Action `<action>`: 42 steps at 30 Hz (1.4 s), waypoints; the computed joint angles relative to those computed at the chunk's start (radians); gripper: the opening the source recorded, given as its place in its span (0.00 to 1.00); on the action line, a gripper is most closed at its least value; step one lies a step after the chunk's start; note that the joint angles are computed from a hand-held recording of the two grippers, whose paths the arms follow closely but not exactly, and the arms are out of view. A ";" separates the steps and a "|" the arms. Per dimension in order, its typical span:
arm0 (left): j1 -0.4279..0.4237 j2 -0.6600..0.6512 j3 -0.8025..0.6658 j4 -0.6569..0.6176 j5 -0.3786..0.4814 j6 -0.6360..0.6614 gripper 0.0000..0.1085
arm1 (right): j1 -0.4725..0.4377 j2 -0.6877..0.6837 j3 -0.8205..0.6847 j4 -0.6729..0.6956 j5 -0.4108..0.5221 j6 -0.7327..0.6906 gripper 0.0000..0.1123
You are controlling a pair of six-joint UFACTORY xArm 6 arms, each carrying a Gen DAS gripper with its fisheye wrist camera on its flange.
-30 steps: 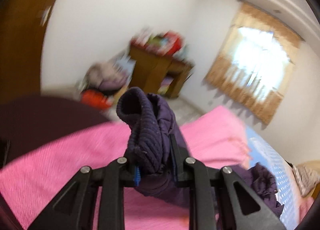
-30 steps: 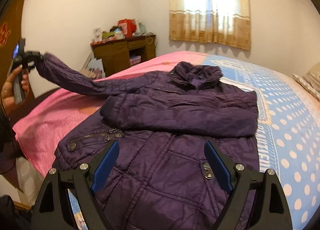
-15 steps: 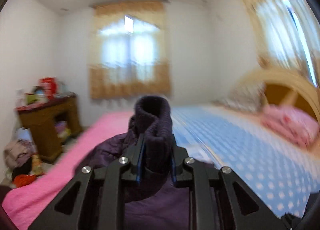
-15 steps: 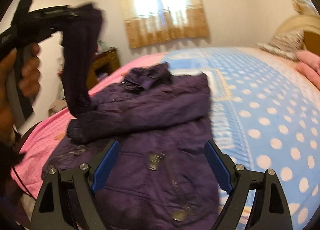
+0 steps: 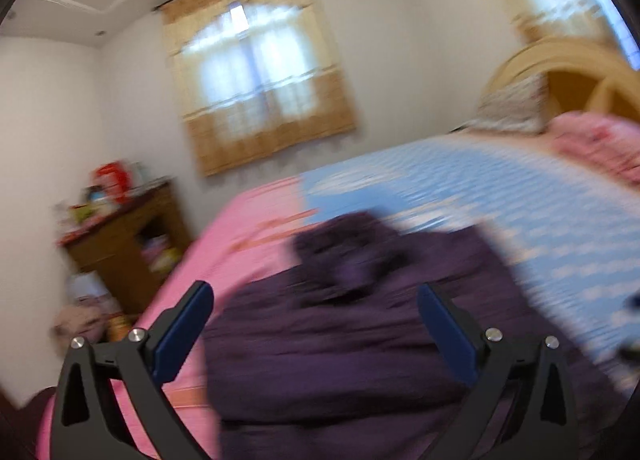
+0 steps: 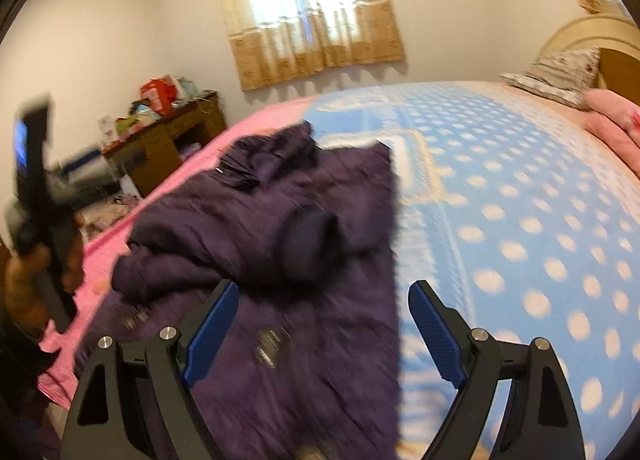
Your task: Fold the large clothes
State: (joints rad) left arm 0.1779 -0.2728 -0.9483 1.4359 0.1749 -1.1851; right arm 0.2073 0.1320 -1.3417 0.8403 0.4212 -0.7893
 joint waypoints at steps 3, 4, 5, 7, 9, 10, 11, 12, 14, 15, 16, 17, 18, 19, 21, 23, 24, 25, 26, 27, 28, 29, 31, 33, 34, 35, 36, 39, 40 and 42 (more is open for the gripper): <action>0.058 0.075 -0.034 -0.020 0.079 -0.006 0.95 | 0.037 0.106 -0.165 -0.066 0.033 0.062 0.77; 0.074 0.106 -0.054 -0.042 0.098 0.003 0.95 | 0.057 0.154 -0.232 -0.108 0.024 0.097 0.77; 0.089 0.138 -0.076 -0.066 0.122 0.010 0.95 | 0.071 0.194 -0.286 -0.161 0.023 0.133 0.77; 0.112 0.201 -0.110 -0.181 0.132 0.087 0.95 | 0.098 0.302 -0.421 -0.343 0.029 0.274 0.77; 0.123 0.239 -0.113 -0.294 0.115 0.171 0.95 | 0.111 0.392 -0.541 -0.396 0.074 0.327 0.77; 0.120 0.250 -0.115 -0.337 0.108 0.211 0.95 | 0.114 0.442 -0.608 -0.412 0.124 0.333 0.75; 0.112 0.259 -0.110 -0.346 0.107 0.221 0.95 | 0.117 0.477 -0.647 -0.436 0.152 0.357 0.73; 0.104 0.267 -0.105 -0.334 0.104 0.221 0.95 | 0.117 0.502 -0.671 -0.454 0.175 0.368 0.68; 0.064 0.295 -0.118 -0.277 0.161 0.223 0.95 | 0.118 0.526 -0.681 -0.496 0.195 0.376 0.64; 0.054 0.299 -0.114 -0.220 0.176 0.184 0.95 | 0.119 0.528 -0.663 -0.527 0.180 0.382 0.64; 0.042 0.307 -0.117 -0.186 0.193 0.166 0.95 | 0.118 0.531 -0.653 -0.546 0.175 0.378 0.64; 0.032 0.311 -0.116 -0.188 0.215 0.191 0.95 | 0.116 0.538 -0.654 -0.555 0.180 0.379 0.64; 0.019 0.330 -0.123 -0.214 0.232 0.228 0.95 | 0.111 0.547 -0.662 -0.555 0.198 0.378 0.64; 0.022 0.332 -0.121 -0.224 0.228 0.240 0.95 | 0.105 0.560 -0.677 -0.560 0.220 0.382 0.64; 0.010 0.355 -0.128 -0.275 0.246 0.290 0.95 | 0.102 0.573 -0.689 -0.568 0.234 0.386 0.64; 0.015 0.367 -0.129 -0.286 0.238 0.292 0.95 | 0.106 0.586 -0.703 -0.606 0.239 0.404 0.64; 0.015 0.367 -0.127 -0.294 0.235 0.292 0.95 | 0.109 0.590 -0.702 -0.629 0.235 0.414 0.64; 0.017 0.363 -0.124 -0.302 0.232 0.299 0.95 | 0.112 0.588 -0.692 -0.648 0.222 0.420 0.64; 0.018 0.362 -0.122 -0.312 0.229 0.304 0.95 | 0.114 0.587 -0.683 -0.659 0.209 0.420 0.64; 0.019 0.361 -0.120 -0.325 0.226 0.312 0.95 | 0.114 0.584 -0.671 -0.664 0.196 0.419 0.64; 0.019 0.363 -0.121 -0.329 0.223 0.313 0.95 | 0.114 0.584 -0.666 -0.666 0.188 0.419 0.64; 0.019 0.362 -0.119 -0.331 0.224 0.314 0.95 | 0.114 0.581 -0.657 -0.671 0.179 0.422 0.64; 0.019 0.370 -0.125 -0.338 0.225 0.318 0.95 | 0.118 0.579 -0.647 -0.689 0.165 0.433 0.65; 0.020 0.373 -0.125 -0.347 0.222 0.321 0.95 | 0.120 0.581 -0.646 -0.700 0.157 0.440 0.65; 0.022 0.379 -0.128 -0.352 0.218 0.324 0.95 | 0.120 0.584 -0.650 -0.702 0.158 0.443 0.66; 0.023 0.379 -0.126 -0.356 0.215 0.324 0.95 | 0.120 0.588 -0.657 -0.702 0.161 0.444 0.66; 0.025 0.378 -0.125 -0.357 0.211 0.323 0.95 | 0.120 0.589 -0.658 -0.702 0.160 0.445 0.66; 0.025 0.376 -0.123 -0.348 0.213 0.316 0.95 | 0.120 0.594 -0.663 -0.703 0.162 0.446 0.66; 0.025 0.375 -0.122 -0.343 0.213 0.311 0.95 | 0.121 0.595 -0.664 -0.707 0.162 0.448 0.67; 0.026 0.377 -0.124 -0.347 0.212 0.315 0.95 | 0.122 0.593 -0.660 -0.718 0.160 0.454 0.67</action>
